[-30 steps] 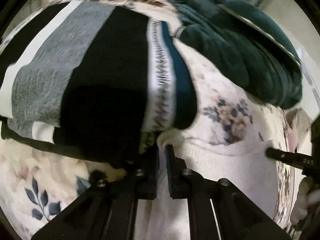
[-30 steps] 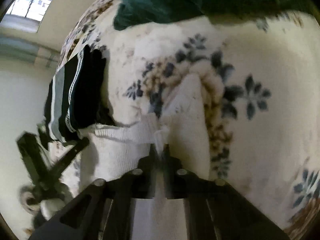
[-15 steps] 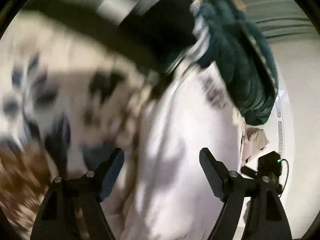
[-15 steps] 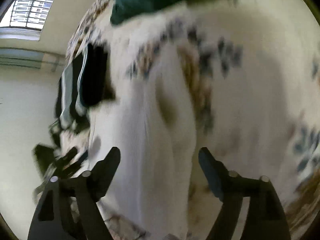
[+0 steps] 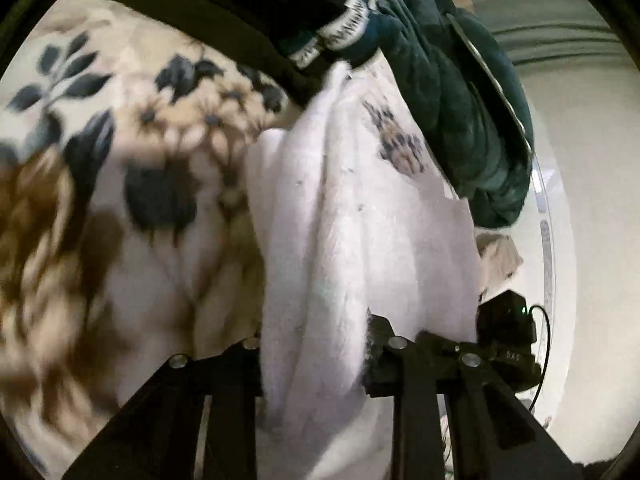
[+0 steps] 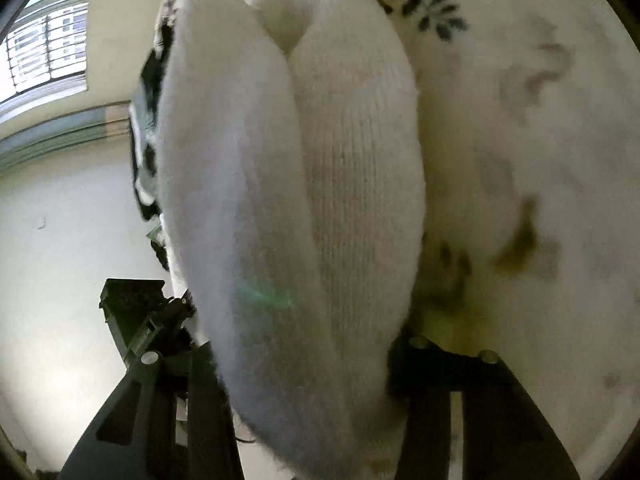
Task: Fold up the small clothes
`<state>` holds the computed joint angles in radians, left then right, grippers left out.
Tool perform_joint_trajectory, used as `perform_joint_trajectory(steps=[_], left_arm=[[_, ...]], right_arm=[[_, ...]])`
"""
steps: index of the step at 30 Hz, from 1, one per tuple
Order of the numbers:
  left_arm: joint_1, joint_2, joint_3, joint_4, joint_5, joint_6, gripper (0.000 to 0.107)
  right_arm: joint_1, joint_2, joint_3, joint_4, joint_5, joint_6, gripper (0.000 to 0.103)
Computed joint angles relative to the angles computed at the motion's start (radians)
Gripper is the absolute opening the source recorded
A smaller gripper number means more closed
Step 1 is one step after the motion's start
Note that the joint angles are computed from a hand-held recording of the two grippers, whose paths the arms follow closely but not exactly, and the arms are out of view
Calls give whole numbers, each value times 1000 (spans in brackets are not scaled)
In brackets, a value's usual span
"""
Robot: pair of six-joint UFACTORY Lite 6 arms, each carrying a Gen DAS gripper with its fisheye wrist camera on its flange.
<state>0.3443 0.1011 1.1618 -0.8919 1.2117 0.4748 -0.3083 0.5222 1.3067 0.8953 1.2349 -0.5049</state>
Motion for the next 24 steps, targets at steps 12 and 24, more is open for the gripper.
perform_joint_trajectory(steps=[12,24], left_arm=[[-84,-184,-32,251,-11,-92,56],[-346,168,254,454,-303,-124,4]], right_arm=[[-43,-453,-306,-390,-43,110,65],[205,-132,309,-487,-151,285,5]])
